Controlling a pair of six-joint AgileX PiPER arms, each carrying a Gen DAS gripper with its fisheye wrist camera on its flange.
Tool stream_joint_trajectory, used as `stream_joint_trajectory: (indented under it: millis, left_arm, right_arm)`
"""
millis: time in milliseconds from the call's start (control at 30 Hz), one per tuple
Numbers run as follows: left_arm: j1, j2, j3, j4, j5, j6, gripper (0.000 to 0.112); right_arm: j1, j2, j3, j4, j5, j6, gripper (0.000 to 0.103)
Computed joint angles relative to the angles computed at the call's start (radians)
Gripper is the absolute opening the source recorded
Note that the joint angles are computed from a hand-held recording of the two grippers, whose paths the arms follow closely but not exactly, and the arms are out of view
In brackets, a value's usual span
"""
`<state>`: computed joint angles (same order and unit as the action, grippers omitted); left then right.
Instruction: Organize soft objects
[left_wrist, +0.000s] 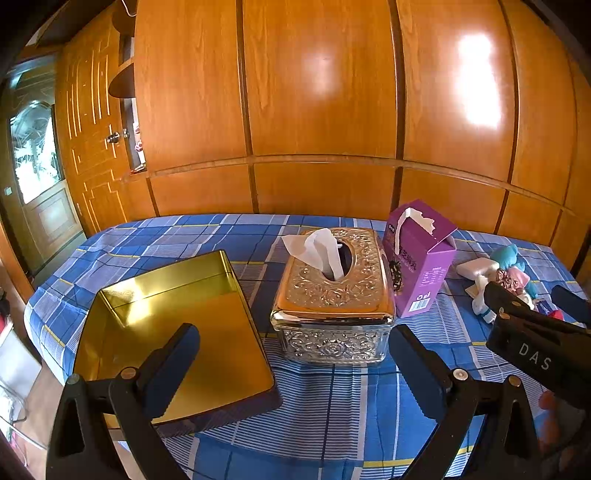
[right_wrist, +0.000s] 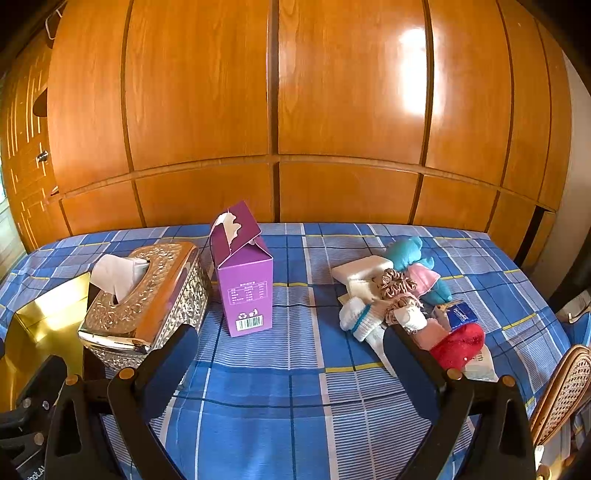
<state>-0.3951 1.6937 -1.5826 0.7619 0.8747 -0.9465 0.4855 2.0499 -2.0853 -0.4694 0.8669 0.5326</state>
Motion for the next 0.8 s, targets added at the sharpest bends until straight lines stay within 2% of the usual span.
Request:
stream_joint_trajectory:
  millis: [600, 633, 733, 800]
  left_arm:
    - [-0.012, 0.019, -0.022, -0.021, 0.003, 0.037, 0.103]
    - [-0.012, 0.022, -0.024, -0.025, 0.001, 0.046, 0.103]
    - [-0.018, 0.032, -0.037, -0.039, -0.003, 0.078, 0.103]
    - [-0.009, 0.032, -0.039, -0.085, -0.036, 0.144, 0.103]
  right_arm:
    - [-0.035, -0.003, 0.015, 0.032, -0.025, 0.013, 0.102]
    - [-0.04, -0.008, 0.029, 0.022, -0.045, 0.026, 0.102]
    - [-0.065, -0.003, 0.021, 0.025, -0.036, 0.018, 0.102]
    - [-0.095, 0.004, 0.008, 0.054, -0.028, 0.003, 0.102]
